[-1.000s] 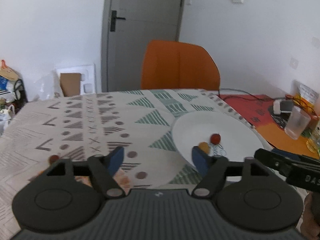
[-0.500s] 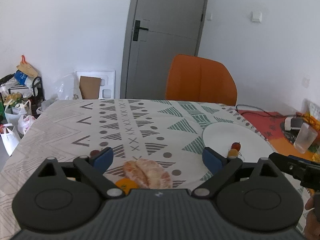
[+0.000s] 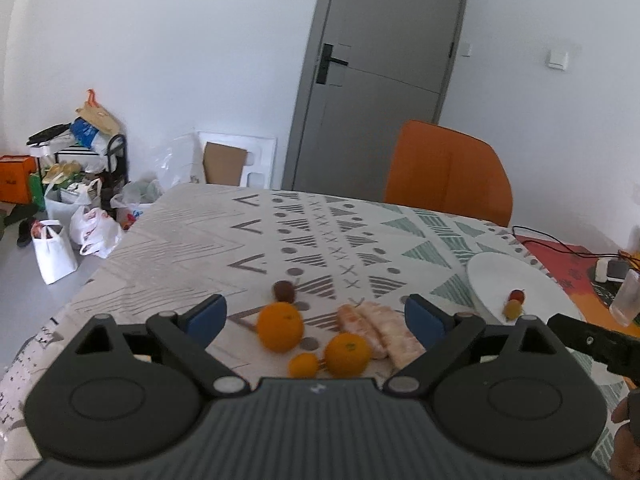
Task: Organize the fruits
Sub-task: 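Move both open grippers back to the fruit cluster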
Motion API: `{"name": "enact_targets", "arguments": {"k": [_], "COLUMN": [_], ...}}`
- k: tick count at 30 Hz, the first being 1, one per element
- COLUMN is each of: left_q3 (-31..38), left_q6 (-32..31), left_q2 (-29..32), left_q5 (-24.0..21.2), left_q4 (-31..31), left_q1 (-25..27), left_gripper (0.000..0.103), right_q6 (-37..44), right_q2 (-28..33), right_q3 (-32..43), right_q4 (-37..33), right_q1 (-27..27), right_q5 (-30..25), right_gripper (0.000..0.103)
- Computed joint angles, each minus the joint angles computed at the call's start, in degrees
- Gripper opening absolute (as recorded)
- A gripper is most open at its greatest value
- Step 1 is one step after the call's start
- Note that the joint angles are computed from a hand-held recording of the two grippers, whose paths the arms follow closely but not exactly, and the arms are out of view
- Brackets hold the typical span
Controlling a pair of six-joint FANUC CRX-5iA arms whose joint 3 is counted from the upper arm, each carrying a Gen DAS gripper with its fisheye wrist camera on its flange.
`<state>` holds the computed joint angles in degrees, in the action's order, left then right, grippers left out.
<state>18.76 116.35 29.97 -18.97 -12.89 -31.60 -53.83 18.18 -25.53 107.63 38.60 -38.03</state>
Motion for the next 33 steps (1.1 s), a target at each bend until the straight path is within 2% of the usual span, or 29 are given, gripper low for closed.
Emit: {"name": "enact_targets", "arguments": {"k": [7,14,17,21,27,33], "left_q3": [-2.8,-6.9,-9.3,-10.3,-14.2,-15.2], "left_q6": [1.8,-6.4,-9.6,-10.8,-19.1,-20.4], "left_q2": [-1.7,-2.0,-2.5,-2.4,-2.4,-2.1], "left_q5": [0.7,3.1,5.3,5.9,9.1,9.7], "left_q4": [-0.7,8.5,11.8,13.3,22.7,25.0], "left_q1": [1.5,3.4,4.2,4.9,6.2,7.1], "left_gripper": [0.095,0.095,0.095,0.094,0.092,0.092], "right_q6": [5.7,10.3,13.8,16.8,20.4,26.4], "right_q2": [1.8,3.4,4.6,6.3,8.7,11.3], "right_q3": [2.9,5.4,7.1,9.1,12.1,16.0], "right_q4": [-3.0,-6.5,-9.3,-11.8,-14.6,-17.8], "right_q1": [1.3,2.3,2.8,3.2,3.3,3.0], "right_q5": [1.5,2.6,3.8,5.0,7.0,11.4], "right_gripper": [0.103,0.101,0.093,0.085,0.074,0.063]}}
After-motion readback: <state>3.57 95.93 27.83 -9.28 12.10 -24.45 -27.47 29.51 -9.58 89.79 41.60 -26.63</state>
